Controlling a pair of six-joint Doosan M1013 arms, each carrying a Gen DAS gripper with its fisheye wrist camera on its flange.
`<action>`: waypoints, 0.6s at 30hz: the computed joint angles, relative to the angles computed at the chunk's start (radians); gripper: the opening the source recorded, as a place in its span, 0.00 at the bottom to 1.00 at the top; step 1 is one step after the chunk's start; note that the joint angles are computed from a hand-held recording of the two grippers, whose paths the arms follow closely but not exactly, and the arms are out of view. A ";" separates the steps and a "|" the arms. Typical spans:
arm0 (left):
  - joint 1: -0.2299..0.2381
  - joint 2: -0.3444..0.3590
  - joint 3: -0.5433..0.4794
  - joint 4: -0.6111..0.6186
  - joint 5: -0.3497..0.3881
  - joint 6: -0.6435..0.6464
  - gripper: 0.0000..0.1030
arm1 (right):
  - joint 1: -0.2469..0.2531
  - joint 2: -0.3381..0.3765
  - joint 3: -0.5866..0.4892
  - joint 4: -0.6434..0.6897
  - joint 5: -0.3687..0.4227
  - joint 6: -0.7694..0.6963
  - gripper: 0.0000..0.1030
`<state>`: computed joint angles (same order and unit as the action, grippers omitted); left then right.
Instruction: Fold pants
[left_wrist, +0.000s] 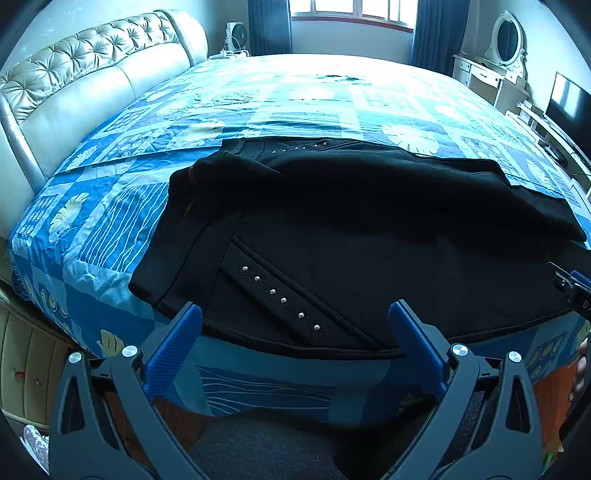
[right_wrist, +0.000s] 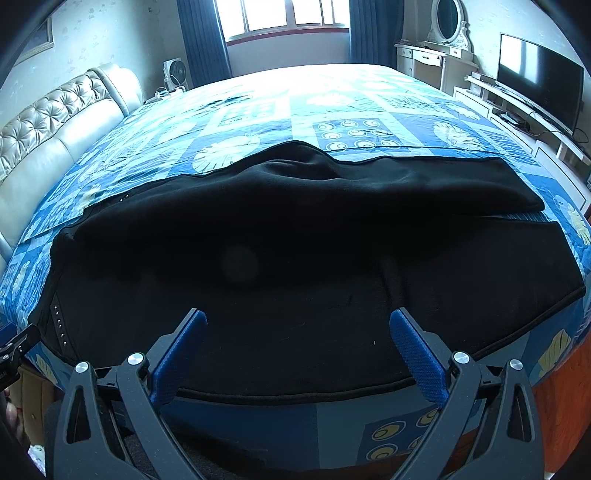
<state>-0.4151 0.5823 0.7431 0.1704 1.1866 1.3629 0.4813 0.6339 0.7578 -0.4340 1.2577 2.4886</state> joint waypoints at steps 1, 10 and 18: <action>0.000 0.000 -0.001 0.000 0.001 0.000 0.98 | 0.000 0.000 0.001 -0.001 0.000 0.000 0.96; -0.001 0.000 0.002 -0.001 0.000 0.002 0.98 | 0.000 0.001 0.002 0.002 -0.001 -0.005 0.96; 0.000 0.000 0.002 -0.001 0.000 0.003 0.98 | 0.001 0.002 0.002 0.001 -0.003 -0.005 0.96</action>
<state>-0.4156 0.5820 0.7446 0.1691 1.1868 1.3662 0.4820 0.6359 0.7602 -0.4332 1.2547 2.4838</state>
